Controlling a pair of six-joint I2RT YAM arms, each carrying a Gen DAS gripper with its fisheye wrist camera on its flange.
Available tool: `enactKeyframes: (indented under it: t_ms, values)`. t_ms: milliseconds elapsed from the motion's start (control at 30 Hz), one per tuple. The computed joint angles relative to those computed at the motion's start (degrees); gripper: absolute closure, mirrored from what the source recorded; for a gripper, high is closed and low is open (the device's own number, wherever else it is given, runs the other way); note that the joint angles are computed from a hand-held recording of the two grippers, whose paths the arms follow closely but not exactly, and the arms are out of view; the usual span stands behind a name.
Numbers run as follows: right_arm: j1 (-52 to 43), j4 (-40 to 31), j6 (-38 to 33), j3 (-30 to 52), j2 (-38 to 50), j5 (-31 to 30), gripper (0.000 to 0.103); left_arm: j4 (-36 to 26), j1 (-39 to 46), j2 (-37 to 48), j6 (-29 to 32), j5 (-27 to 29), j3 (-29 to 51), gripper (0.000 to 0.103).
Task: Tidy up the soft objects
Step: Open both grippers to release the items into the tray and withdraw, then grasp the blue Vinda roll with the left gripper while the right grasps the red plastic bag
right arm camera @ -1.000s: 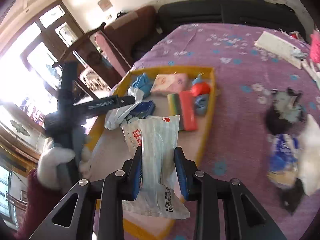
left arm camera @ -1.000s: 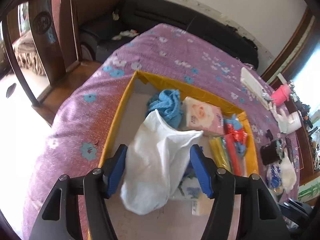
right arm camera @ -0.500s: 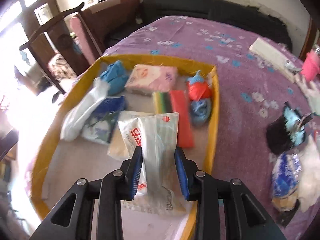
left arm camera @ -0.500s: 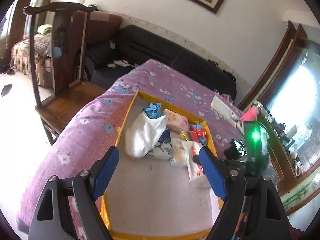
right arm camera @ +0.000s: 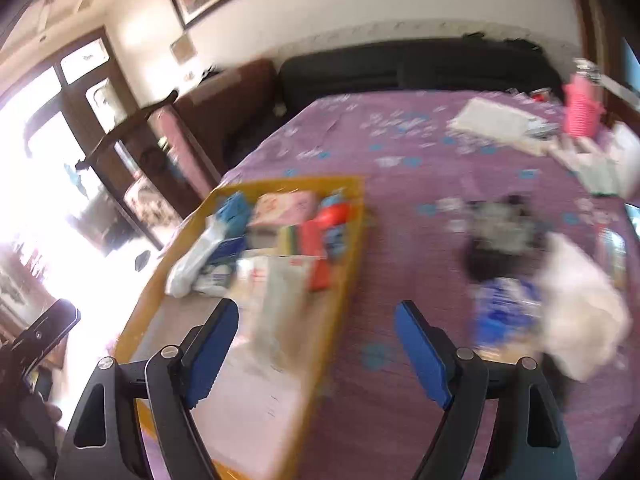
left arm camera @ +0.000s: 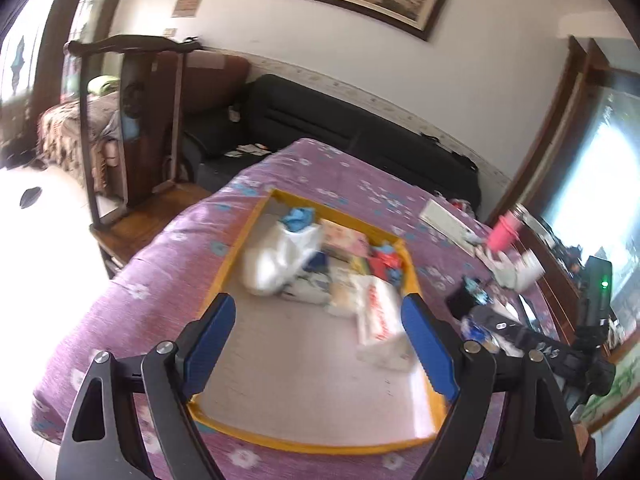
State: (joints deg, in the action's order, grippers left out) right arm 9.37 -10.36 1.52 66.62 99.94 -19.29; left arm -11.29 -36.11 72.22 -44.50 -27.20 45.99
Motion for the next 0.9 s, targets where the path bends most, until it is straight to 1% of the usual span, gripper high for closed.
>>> enactKeyframes:
  t_ms: [67,133,267,333,400,500,567,700,800,833,867,900]
  values:
    - [-5.35,-0.05,-0.64,-2.16,-2.33,-1.66,0.017,0.51,-2.99,2.73,0.38,-0.69,1.96,0.018]
    - [-11.41,-1.58,-1.34,-2.12,-2.7,-3.7,0.015,0.98,-5.56,6.38,0.91,-0.26,4.71,0.018]
    - [-21.88,-7.33,-3.04,1.98,1.03,-7.36,0.015,1.38,-9.14,13.55,1.03,0.94,10.18,0.018]
    - [-25.27,-10.18,-4.68,3.93,2.87,-9.87,0.015,0.59,-10.81,17.24,0.7,1.77,13.38,0.018]
    - [-27.16,-11.45,-6.26,5.15,4.17,-11.97,0.015,-0.33,-11.66,19.94,0.36,3.0,16.03,0.018]
    - [-27.89,-10.53,-6.99,6.55,5.39,-13.69,0.015,-2.04,-12.84,23.43,-0.42,4.61,19.97,0.018]
    - [-26.89,-9.65,-7.08,9.21,7.57,-14.45,0.015,-3.59,-13.74,24.99,-1.03,4.78,22.2,0.018]
    - [-23.93,-9.09,-8.04,15.23,13.44,-14.09,0.014,-8.44,-15.81,27.13,-2.06,2.7,26.72,0.018]
    - [-22.08,-8.81,-10.05,17.52,16.59,-13.85,0.014,-11.72,-16.74,28.27,-2.7,0.91,29.36,0.018]
    - [-21.73,-8.61,-10.99,17.5,17.02,-13.8,0.016,-12.63,-16.74,28.95,-2.97,0.88,30.45,0.018]
    - [-21.47,-8.99,-12.9,17.47,17.46,-14.13,0.021,-13.09,-16.52,29.65,-3.26,1.37,31.39,0.018]
    - [-21.44,-10.17,-14.75,17.46,17.76,-14.96,0.046,-13.27,-16.13,30.24,-3.34,2.04,32.17,0.018]
